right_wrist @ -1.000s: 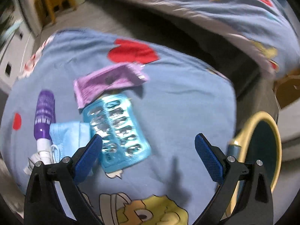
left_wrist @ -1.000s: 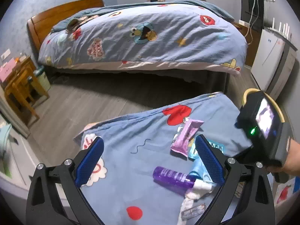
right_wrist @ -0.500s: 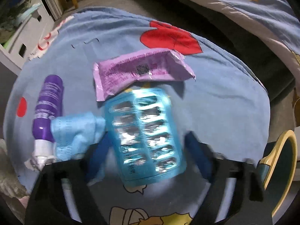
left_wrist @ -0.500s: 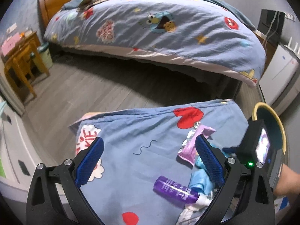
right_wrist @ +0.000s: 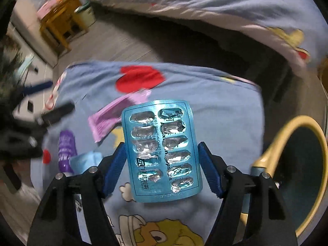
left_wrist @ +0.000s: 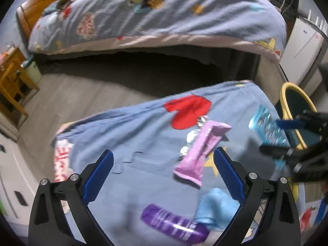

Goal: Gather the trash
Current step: 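Grasp the blue blister pack with the right tool while the left tool grasps the pink wrapper, then carry the blister pack and pink wrapper over the bin and open both tools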

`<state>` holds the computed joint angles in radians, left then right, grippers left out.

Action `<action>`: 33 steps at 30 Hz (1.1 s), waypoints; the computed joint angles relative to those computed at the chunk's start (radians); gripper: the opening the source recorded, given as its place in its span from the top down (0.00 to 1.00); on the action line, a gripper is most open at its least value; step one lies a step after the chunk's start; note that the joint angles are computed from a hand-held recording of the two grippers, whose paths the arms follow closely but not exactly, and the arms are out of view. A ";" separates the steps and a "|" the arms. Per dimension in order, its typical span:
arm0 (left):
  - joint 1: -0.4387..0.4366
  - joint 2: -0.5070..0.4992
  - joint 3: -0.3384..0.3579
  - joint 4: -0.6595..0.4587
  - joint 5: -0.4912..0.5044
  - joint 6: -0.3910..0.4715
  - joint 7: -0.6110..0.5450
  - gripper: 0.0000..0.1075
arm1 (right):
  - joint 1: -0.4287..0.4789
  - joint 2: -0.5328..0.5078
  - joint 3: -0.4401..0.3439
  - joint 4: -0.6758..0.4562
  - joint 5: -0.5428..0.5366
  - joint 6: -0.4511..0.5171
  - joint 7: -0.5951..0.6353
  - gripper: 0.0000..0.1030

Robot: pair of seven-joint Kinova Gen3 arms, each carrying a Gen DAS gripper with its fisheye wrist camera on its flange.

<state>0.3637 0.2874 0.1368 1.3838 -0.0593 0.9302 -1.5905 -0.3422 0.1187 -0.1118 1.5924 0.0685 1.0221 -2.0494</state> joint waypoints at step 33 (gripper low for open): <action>0.134 -0.029 0.040 0.022 -0.046 -0.042 0.012 0.85 | 0.080 -0.229 -0.022 0.124 0.067 0.036 -0.182 0.33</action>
<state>0.4978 0.2581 0.1768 1.4059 -0.1055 0.8880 -1.5785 -0.2624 -0.1103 -0.1334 1.7159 0.1356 1.0578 -2.2313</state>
